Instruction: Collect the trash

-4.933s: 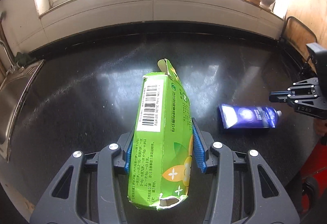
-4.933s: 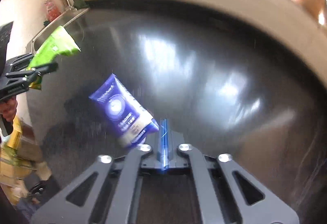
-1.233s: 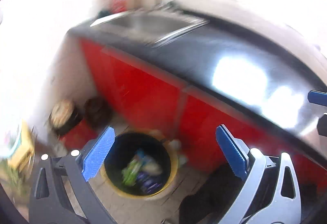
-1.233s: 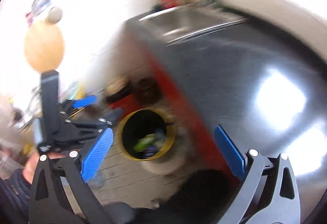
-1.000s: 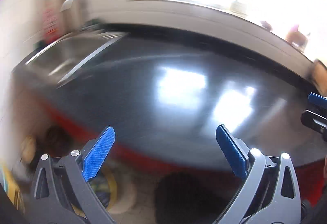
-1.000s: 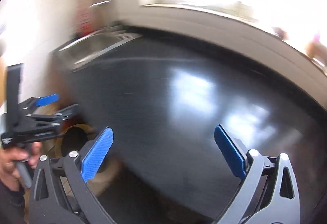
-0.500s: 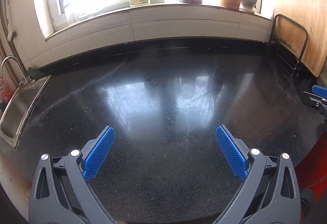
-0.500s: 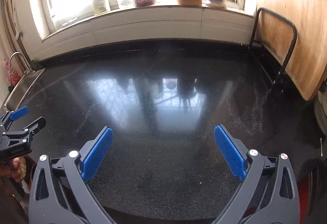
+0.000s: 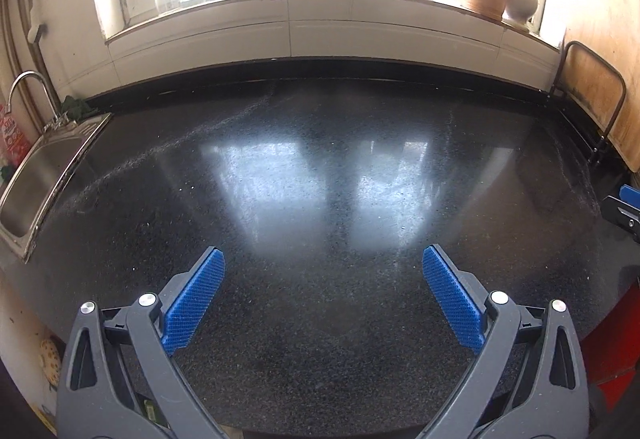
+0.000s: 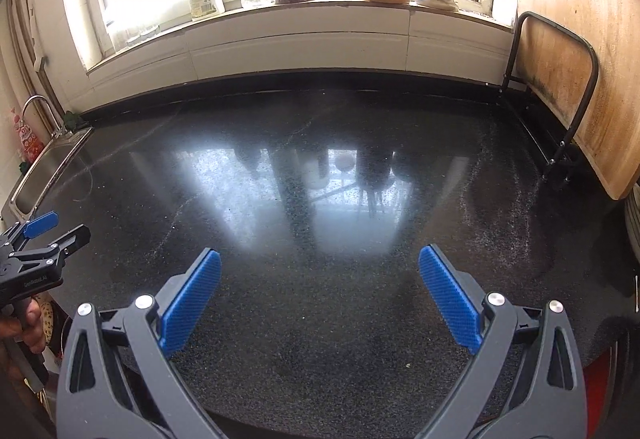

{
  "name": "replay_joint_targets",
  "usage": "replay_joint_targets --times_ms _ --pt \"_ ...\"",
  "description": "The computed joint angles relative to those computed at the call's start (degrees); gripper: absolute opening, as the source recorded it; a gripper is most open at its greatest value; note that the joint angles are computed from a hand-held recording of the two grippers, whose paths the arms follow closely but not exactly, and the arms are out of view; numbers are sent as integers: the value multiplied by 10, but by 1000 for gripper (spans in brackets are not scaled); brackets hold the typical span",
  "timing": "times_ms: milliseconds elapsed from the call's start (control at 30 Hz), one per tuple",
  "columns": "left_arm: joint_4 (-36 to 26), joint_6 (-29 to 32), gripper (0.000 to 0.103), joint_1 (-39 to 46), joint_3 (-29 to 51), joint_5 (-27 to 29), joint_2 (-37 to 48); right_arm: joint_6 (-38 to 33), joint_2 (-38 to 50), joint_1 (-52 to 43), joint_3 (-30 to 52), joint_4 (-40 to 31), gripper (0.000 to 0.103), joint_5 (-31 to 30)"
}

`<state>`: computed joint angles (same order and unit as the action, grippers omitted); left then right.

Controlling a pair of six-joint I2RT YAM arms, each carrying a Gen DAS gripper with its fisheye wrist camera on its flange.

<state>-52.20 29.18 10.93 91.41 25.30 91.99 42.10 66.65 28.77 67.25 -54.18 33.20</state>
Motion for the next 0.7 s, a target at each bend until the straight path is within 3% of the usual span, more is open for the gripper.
replay_joint_targets --times_ms 700 --pt "-6 12 96 18 -4 11 -2 8 -7 11 -6 0 96 1"
